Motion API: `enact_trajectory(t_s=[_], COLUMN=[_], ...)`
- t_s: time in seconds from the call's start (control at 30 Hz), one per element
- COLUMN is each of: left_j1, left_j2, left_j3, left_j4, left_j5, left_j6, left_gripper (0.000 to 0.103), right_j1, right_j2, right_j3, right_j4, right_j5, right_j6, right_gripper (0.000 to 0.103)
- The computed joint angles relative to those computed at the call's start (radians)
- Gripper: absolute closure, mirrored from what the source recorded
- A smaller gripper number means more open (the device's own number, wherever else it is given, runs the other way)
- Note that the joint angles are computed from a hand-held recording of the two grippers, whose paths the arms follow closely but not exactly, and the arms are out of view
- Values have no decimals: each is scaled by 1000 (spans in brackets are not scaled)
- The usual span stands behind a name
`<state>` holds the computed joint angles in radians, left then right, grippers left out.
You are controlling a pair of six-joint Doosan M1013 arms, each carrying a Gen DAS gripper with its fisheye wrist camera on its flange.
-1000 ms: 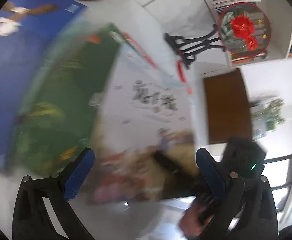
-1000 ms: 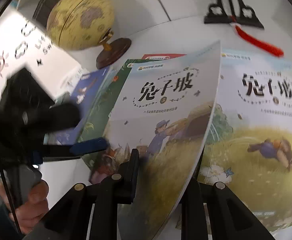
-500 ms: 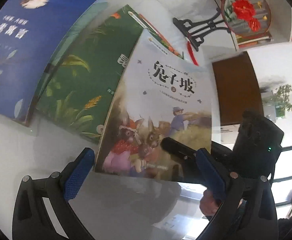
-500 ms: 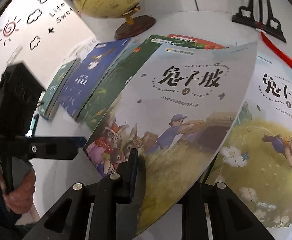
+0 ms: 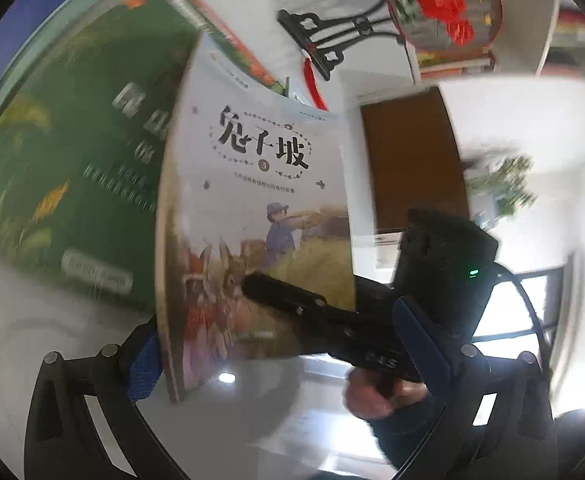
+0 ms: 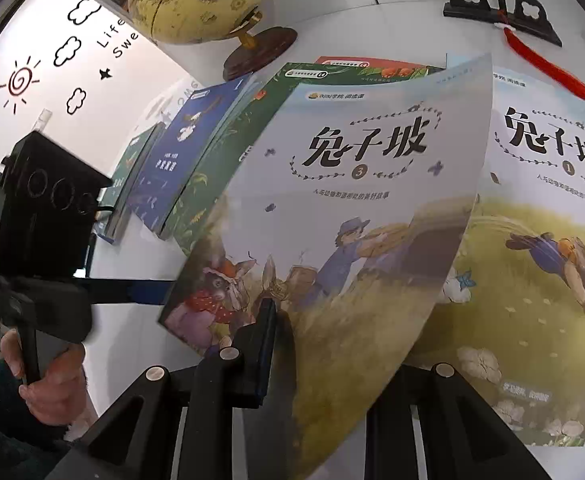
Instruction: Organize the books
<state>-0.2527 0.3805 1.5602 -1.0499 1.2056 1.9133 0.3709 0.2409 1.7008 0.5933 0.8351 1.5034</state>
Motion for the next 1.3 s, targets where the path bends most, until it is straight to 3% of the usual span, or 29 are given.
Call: enact_trajectory(t_s=[0.17, 0.43, 0.73, 1.03, 1.3], left_j1=[-14, -9, 38, 147, 297], left_j2=[10, -21, -90, -184, -209], left_j3=[-17, -22, 14, 60, 69], left_j4=[9, 17, -8, 41, 110], left_j5=[-35, -32, -58, -106, -88], left_j6=[-7, 79, 108, 101, 102], left_gripper=[3, 3, 3, 3, 2], right_j1=[-9, 74, 150, 234, 323], right_j2=[-6, -39, -37, 9, 152], right_j3=[13, -31, -97, -207, -404], right_j4=[30, -322, -509, -535, -474], right_j5=[-23, -90, -100, -128, -115], right_j6=[8, 157, 198, 175, 142], right_gripper=[80, 80, 80, 80, 80])
